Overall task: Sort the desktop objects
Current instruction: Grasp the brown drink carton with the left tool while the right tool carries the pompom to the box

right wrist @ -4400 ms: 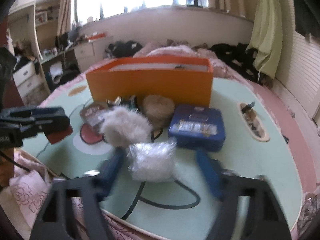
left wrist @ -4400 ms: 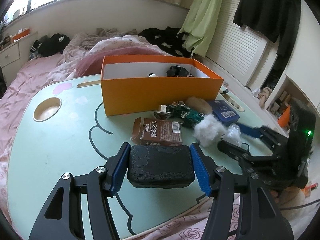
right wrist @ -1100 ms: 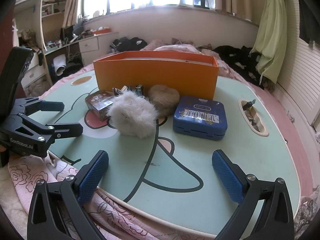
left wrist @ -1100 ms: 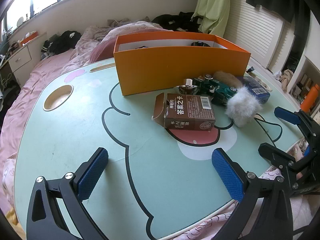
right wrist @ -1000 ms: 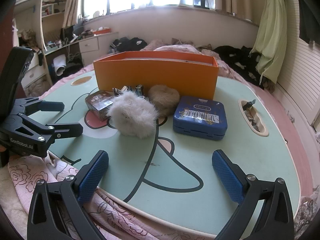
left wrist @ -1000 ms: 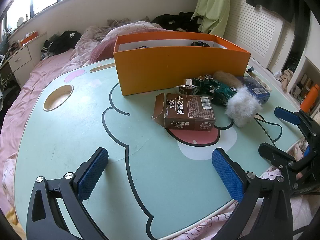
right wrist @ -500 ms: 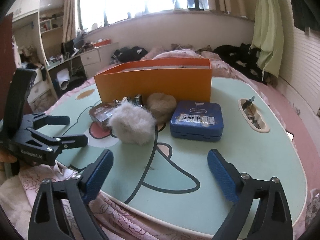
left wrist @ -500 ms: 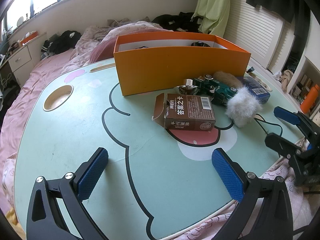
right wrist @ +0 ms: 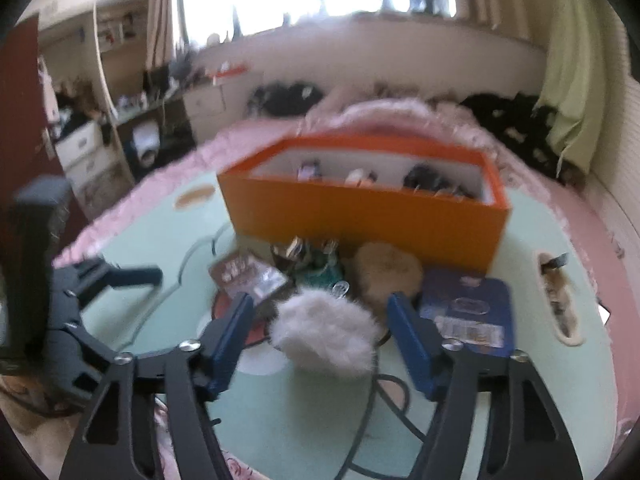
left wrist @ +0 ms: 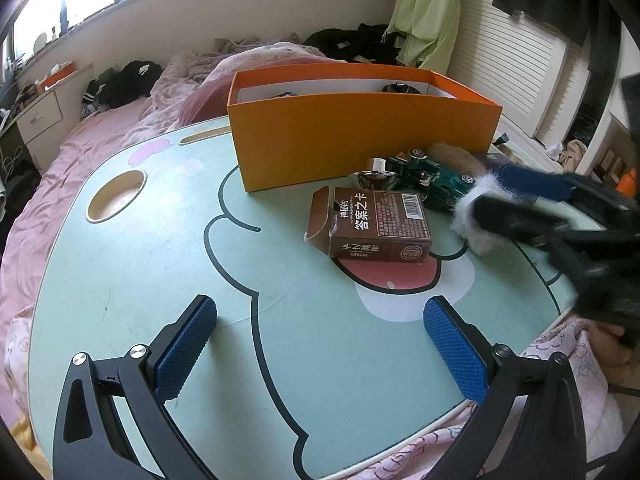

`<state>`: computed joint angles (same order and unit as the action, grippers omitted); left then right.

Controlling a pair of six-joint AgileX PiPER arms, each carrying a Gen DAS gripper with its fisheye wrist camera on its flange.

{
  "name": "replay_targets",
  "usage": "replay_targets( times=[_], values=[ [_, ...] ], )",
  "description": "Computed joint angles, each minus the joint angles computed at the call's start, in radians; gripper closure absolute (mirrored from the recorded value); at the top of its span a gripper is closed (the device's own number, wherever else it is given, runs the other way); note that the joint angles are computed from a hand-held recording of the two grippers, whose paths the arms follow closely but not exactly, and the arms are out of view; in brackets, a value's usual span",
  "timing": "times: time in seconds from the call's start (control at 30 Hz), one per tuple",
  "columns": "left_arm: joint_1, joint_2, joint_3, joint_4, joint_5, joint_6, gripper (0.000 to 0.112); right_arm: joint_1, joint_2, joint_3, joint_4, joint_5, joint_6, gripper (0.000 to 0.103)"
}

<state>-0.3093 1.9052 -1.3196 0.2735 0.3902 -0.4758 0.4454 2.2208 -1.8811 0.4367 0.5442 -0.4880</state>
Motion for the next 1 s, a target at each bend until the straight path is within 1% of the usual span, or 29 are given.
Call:
replay_targets(
  times=[0.03, 0.07, 0.1, 0.17, 0.27, 0.37, 0.4, 0.5, 0.57, 0.6, 0.67, 0.73, 0.77, 0.8, 0.83, 0.87, 0.93, 0.97, 1.0],
  values=[
    [0.000, 0.000, 0.000, -0.001, 0.000, 0.000, 0.010, 0.004, 0.012, -0.014, -0.025, 0.022, 0.020, 0.058],
    [0.000, 0.000, 0.000, -0.001, 0.000, 0.000, 0.010, 0.004, 0.017, -0.014, -0.033, 0.032, 0.024, 0.063],
    [0.000, 0.000, 0.000, -0.001, 0.000, 0.000, 0.010, 0.002, 0.016, -0.003, -0.024, 0.030, 0.011, 0.063],
    [0.001, 0.000, 0.000, -0.001, 0.000, 0.002, 0.010, -0.008, -0.014, 0.068, 0.044, -0.019, -0.056, 0.064],
    [0.000, -0.001, 0.002, 0.020, 0.002, -0.025, 0.010, -0.028, -0.054, 0.161, 0.156, -0.064, -0.176, 0.064],
    [0.001, -0.002, 0.001, 0.032, 0.006, -0.040, 0.010, -0.045, -0.109, 0.285, 0.327, -0.126, -0.363, 0.064],
    [-0.001, -0.002, -0.001, 0.032, 0.007, -0.037, 0.010, -0.044, -0.124, 0.315, 0.362, -0.143, -0.403, 0.064],
    [0.000, -0.002, -0.019, 0.006, 0.014, 0.010, 0.010, -0.046, -0.157, 0.401, 0.488, -0.192, -0.555, 0.064],
    [-0.002, 0.004, -0.051, -0.006, 0.015, 0.030, 0.010, -0.050, -0.164, 0.424, 0.546, -0.205, -0.614, 0.064],
    [-0.001, 0.009, -0.064, -0.010, 0.015, 0.035, 0.010, -0.051, -0.163, 0.421, 0.547, -0.202, -0.610, 0.064],
    [0.000, 0.034, -0.125, -0.041, 0.036, 0.068, 0.010, -0.054, -0.163, 0.423, 0.559, -0.199, -0.618, 0.064],
    [-0.003, 0.070, -0.193, -0.070, 0.069, 0.103, 0.013, -0.056, -0.164, 0.427, 0.573, -0.202, -0.632, 0.064],
    [-0.003, 0.090, -0.225, -0.080, 0.086, 0.115, 0.021, -0.056, -0.164, 0.428, 0.575, -0.205, -0.633, 0.064],
    [0.002, 0.116, -0.264, -0.113, 0.109, 0.147, 0.034, -0.057, -0.169, 0.438, 0.589, -0.208, -0.647, 0.064],
    [0.012, 0.122, -0.267, -0.179, 0.103, 0.203, 0.041, -0.060, -0.169, 0.439, 0.601, -0.206, -0.657, 0.064],
    [0.022, 0.121, -0.261, -0.231, 0.091, 0.242, 0.046, -0.062, -0.169, 0.441, 0.611, -0.207, -0.663, 0.064],
    [0.031, 0.089, -0.210, -0.247, 0.042, 0.244, 0.053, -0.066, -0.173, 0.449, 0.634, -0.212, -0.673, 0.064],
    [0.034, 0.069, -0.179, -0.265, 0.016, 0.257, 0.073, -0.068, -0.174, 0.451, 0.636, -0.220, -0.663, 0.064],
    [0.042, 0.052, -0.154, -0.316, 0.000, 0.301, 0.085, -0.073, -0.175, 0.453, 0.641, -0.223, -0.656, 0.064]
  ],
)
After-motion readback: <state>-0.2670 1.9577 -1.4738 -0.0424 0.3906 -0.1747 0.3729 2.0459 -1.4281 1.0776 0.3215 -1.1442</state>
